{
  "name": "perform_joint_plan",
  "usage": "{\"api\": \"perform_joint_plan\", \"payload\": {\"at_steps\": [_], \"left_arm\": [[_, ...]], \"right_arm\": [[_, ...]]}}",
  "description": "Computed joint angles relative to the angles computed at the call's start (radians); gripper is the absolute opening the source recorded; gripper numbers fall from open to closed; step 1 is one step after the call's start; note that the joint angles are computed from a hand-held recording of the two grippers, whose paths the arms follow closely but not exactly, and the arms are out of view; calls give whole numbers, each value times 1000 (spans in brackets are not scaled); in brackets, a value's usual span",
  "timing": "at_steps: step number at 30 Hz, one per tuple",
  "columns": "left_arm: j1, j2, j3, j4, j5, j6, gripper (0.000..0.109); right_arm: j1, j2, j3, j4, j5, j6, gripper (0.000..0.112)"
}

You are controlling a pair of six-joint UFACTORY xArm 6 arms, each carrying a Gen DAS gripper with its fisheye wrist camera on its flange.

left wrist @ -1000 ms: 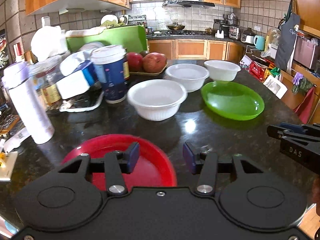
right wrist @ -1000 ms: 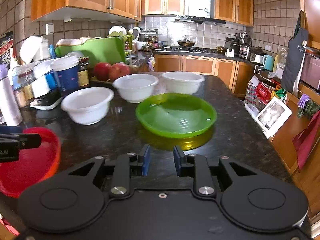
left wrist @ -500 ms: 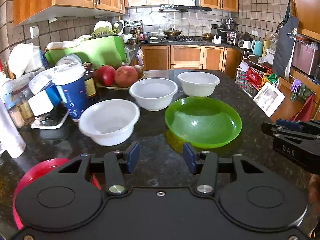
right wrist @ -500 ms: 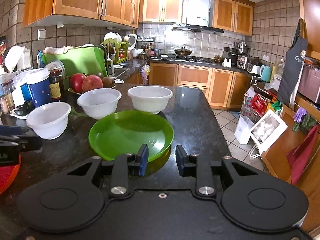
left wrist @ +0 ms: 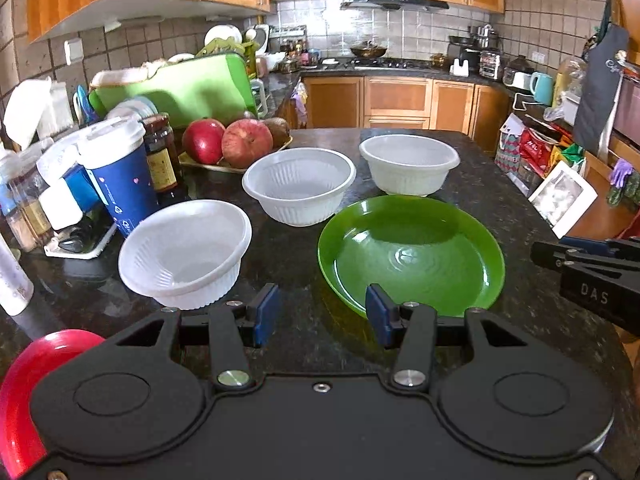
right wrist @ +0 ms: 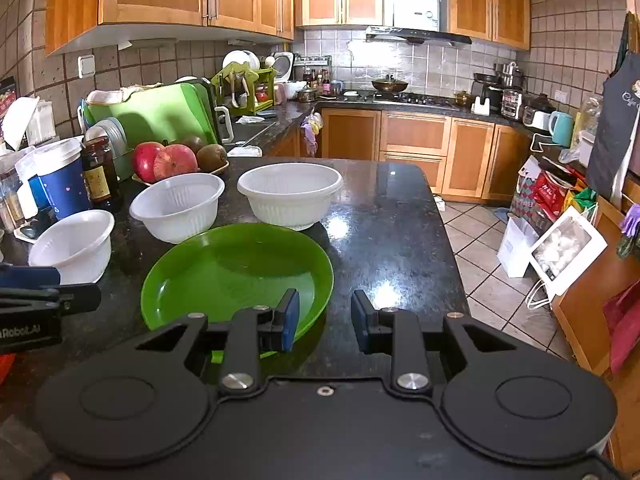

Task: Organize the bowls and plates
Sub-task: 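Move the left gripper to the green plate rim and close it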

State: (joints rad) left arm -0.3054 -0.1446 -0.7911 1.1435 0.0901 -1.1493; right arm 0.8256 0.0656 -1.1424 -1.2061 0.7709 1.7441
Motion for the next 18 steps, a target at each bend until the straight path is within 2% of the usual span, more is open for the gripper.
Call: {"api": "perform_joint_plan", "payload": {"at_steps": [3,10,18], "left_arm": [[-10,41,-28,-85,23,61,56],[-16,116,-84,-165,37,121,56],[-26,202,-149,-298,43,243,56]], "right_arm": [[-30,23,-15,2,-40,-21,30],[-98,73,-45,30,-137,-79,30],[-144,137,-91,53,-181,-138,30]]}}
